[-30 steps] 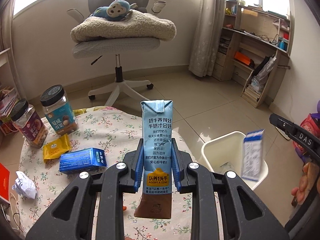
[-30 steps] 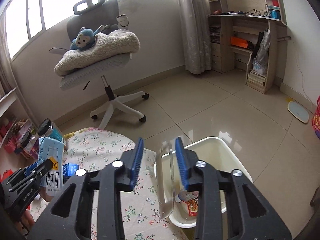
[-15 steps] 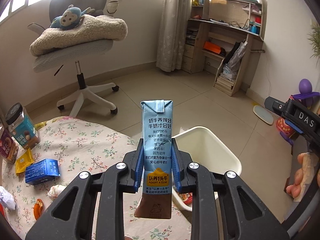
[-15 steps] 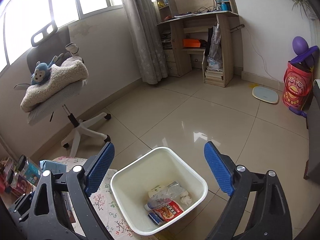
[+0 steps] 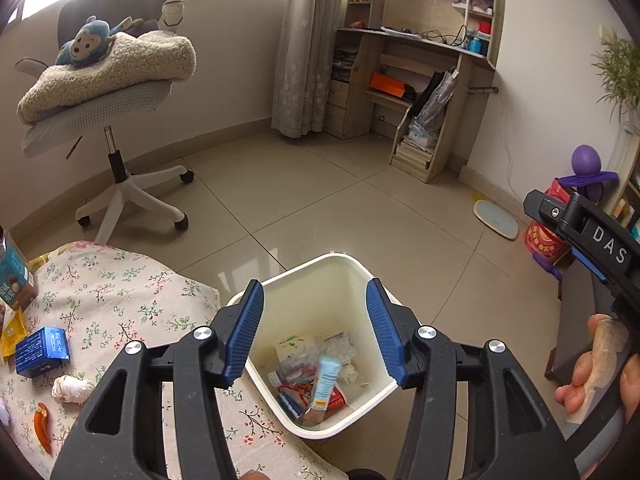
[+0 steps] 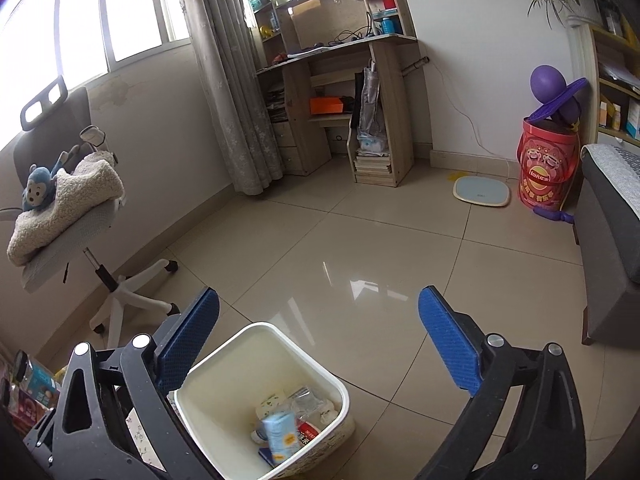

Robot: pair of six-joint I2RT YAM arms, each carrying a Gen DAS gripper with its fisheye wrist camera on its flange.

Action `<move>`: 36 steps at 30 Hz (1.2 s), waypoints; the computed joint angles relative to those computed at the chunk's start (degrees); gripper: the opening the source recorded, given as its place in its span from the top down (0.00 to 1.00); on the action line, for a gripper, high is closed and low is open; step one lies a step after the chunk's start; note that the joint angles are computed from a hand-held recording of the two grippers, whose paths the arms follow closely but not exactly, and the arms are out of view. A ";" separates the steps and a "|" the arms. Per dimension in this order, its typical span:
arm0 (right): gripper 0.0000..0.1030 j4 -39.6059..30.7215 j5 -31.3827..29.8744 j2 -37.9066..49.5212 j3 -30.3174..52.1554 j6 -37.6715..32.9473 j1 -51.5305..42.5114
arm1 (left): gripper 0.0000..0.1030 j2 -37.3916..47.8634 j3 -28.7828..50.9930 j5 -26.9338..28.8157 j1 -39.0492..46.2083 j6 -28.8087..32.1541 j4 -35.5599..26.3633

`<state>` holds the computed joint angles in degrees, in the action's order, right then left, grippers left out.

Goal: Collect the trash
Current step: 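Lower the milk carton into the white bin and open the left tool, then grasp the crumpled white paper on the table with the left tool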

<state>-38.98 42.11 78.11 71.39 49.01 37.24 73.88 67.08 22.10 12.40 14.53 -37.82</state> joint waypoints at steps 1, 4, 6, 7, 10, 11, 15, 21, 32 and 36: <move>0.07 -0.47 0.92 0.16 0.29 0.03 0.56 | 0.44 -0.64 -0.37 -0.78 -0.04 0.10 0.41; 0.07 -1.67 3.04 0.99 1.16 0.10 2.15 | 0.36 -2.16 -1.36 -1.81 0.94 0.29 1.72; 0.07 -2.66 3.69 1.76 1.91 0.42 3.11 | 0.34 -2.64 -1.50 -2.78 1.60 0.46 1.85; 0.07 -3.05 3.69 2.18 2.35 0.62 3.56 | 0.34 -2.87 -1.67 -3.28 2.01 0.58 2.16; 0.07 -5.00 4.09 3.83 4.35 1.73 5.16 | 0.31 -4.26 -2.67 -3.87 4.08 0.88 3.34; 0.07 -5.90 4.70 4.63 5.28 2.27 5.88 | 0.28 -4.73 -2.88 -4.27 4.97 0.88 3.80; 0.07 -9.22 6.43 8.59 9.60 3.67 9.00 | 0.25 -5.07 -2.55 -3.70 10.33 1.18 4.60; 0.07 -11.86 6.90 16.14 17.54 2.12 14.04 | 0.19 -3.00 -0.97 -1.93 20.10 3.17 4.58; 0.07 -18.25 4.92 36.85 42.28 -1.67 22.28 | 0.19 5.38 3.52 0.88 36.18 8.16 4.68; 0.07 -22.35 3.71 45.53 54.58 -2.83 24.50 | 0.19 9.63 8.09 1.33 41.03 9.05 3.56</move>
